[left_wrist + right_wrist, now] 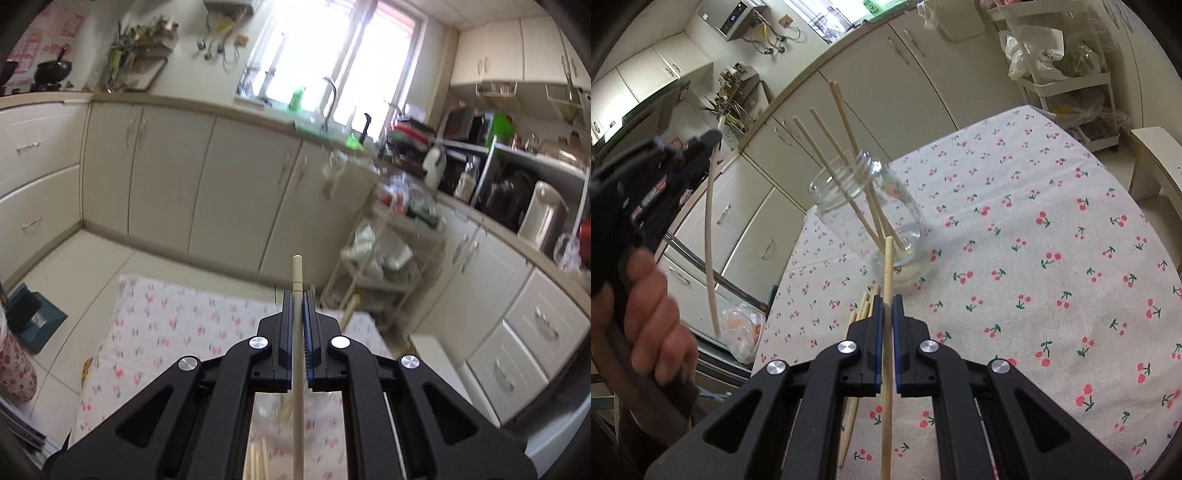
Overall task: Organize utensils
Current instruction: 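Lift both held chopsticks and carry them above the glass jar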
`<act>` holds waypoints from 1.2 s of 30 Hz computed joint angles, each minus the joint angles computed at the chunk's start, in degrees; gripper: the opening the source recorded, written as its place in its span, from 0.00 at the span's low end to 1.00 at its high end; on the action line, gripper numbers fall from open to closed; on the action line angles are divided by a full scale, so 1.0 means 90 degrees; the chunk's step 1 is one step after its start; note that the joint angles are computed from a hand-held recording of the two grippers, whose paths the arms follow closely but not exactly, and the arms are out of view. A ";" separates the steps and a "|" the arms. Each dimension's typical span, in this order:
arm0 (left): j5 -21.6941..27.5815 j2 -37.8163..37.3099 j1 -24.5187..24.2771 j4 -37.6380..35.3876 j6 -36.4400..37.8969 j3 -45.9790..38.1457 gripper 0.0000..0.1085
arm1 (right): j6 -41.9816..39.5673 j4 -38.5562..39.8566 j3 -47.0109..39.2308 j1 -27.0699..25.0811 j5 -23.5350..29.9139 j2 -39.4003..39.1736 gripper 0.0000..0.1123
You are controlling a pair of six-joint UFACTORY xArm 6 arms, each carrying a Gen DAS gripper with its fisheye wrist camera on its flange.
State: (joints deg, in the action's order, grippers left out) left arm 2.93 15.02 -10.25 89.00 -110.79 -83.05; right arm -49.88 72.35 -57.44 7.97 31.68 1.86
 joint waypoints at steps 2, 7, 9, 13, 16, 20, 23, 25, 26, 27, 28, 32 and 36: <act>0.0181 0.0086 -0.0033 0.0597 -0.0702 -0.0336 0.05 | -0.0180 0.0208 0.0006 -0.0023 -0.0025 -0.0034 0.05; 0.0749 0.0623 -0.0131 0.1230 -0.1537 -0.1362 0.05 | -0.0685 0.0704 -0.0062 -0.0092 -0.0100 0.0009 0.05; 0.1009 0.0942 -0.0184 0.1192 -0.1597 -0.1768 0.05 | -0.0871 0.0885 -0.0091 -0.0110 -0.0132 0.0042 0.05; 0.1456 0.1506 -0.0287 0.1153 -0.1658 -0.2455 0.05 | -0.1063 0.1075 -0.0216 -0.0154 -0.0114 0.0204 0.05; 0.1842 0.1817 -0.0381 0.1327 -0.1781 -0.2778 0.05 | -0.1138 0.1165 -0.0319 -0.0180 -0.0116 0.0344 0.05; 0.2076 0.2133 -0.0461 0.1400 -0.1689 -0.2987 0.05 | -0.1338 0.1433 -0.0432 -0.0224 -0.0156 0.0463 0.05; 0.2088 0.2176 -0.0508 0.1630 -0.1841 -0.2860 0.05 | -0.1525 0.1679 -0.0589 -0.0242 -0.0211 0.0553 0.05; 0.2130 0.2153 -0.0534 0.1817 -0.2012 -0.2708 0.05 | -0.1640 0.1847 -0.0741 -0.0237 -0.0268 0.0612 0.05; 0.2068 0.2162 -0.0515 0.1782 -0.2005 -0.2672 0.05 | -0.1694 0.1927 -0.0815 -0.0233 -0.0296 0.0634 0.05; 0.2060 0.2091 -0.0507 0.1906 -0.2163 -0.2525 0.05 | -0.1731 0.1986 -0.0887 -0.0232 -0.0318 0.0657 0.05; 0.2079 0.2055 -0.0509 0.1972 -0.2234 -0.2442 0.06 | -0.1829 0.2118 -0.0985 -0.0220 -0.0358 0.0679 0.05; 0.2188 0.1942 -0.0534 0.2156 -0.2317 -0.2248 0.06 | -0.1980 0.2325 -0.1300 -0.0152 -0.0446 0.0810 0.05; 0.2357 0.1932 -0.0545 0.2342 -0.2417 -0.2343 0.06 | -0.1965 0.2348 -0.1517 -0.0092 -0.0449 0.0942 0.05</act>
State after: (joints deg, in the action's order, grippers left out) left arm 24.15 32.40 -15.15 110.08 -132.54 -104.14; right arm -67.56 93.49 -71.10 7.14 27.65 10.34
